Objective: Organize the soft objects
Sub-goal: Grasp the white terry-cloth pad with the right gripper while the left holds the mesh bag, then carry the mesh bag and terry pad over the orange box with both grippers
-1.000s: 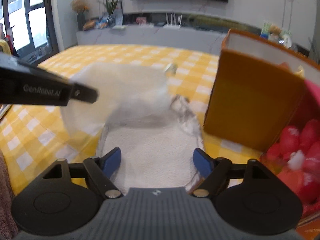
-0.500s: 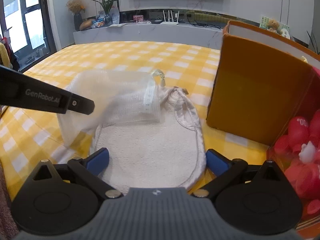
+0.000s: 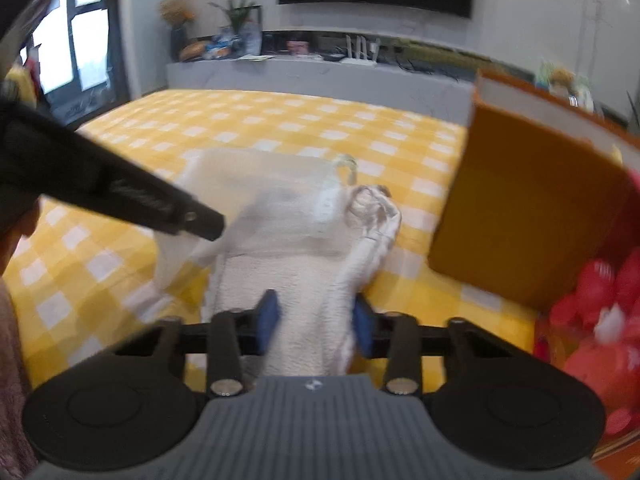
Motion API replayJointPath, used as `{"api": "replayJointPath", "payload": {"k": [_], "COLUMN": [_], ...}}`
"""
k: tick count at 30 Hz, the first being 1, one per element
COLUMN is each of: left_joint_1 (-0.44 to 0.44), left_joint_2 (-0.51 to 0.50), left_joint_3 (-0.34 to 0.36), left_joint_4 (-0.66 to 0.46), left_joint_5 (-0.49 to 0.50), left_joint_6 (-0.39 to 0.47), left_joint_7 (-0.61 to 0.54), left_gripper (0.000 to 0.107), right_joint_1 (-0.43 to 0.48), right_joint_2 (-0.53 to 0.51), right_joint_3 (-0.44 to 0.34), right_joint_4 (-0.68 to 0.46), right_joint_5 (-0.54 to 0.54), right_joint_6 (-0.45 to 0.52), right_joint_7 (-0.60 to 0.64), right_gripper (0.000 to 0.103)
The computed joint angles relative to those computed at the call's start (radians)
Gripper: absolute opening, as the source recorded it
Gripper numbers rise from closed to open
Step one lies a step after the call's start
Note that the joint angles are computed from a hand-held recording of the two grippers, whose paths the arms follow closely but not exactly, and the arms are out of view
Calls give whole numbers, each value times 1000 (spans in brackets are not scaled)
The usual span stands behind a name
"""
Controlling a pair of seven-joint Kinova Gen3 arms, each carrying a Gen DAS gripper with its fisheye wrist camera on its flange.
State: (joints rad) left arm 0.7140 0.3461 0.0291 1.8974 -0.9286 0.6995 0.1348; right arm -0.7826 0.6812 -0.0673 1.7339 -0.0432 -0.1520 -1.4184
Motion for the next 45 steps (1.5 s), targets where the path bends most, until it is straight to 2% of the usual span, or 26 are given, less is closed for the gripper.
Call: {"api": "replayJointPath", "payload": {"k": [1,2,6,9,14,16,24,31,39,45], "left_joint_1": [-2,-1,11,57,81,101,152,210,241,235], "left_joint_2": [1,2,-2,-17,-40,-47,-73,-61,-36,-13], "left_joint_3": [1,1,-8,-20,35,61,145,190,186,168], "left_joint_4": [-2,-2,6,28,25,18,-38,-81,-144,-209], "left_joint_5": [2,2,-25,-120,-205,-220,-212,-275,-361,-412], "left_joint_6": [0,0,-10,14,106,169,396,494,472,422], "left_joint_7": [-4,-5,22,117,183,220,270,292,261,159], "left_gripper": [10,10,10,10,9,8,6,6,6,5], "right_joint_1": [-37,-57,-61,-94,-80,-68,-1,56,110,159], "right_joint_2": [-1,-3,-6,-29,-100,-136,-286,-403,-498,-549], "right_joint_3": [38,57,64,107,87,68,-20,-81,-116,-117], "right_joint_4": [9,16,8,48,123,165,353,473,574,594], "right_joint_5": [-6,-12,-23,-73,-111,-133,-198,-238,-290,-312], "right_joint_6": [-17,-26,-11,-68,-135,-173,-345,-448,-533,-535], "right_joint_7": [12,23,36,38,69,76,111,116,112,142], "right_gripper": [18,15,10,9,9,9,9,9,9,9]}}
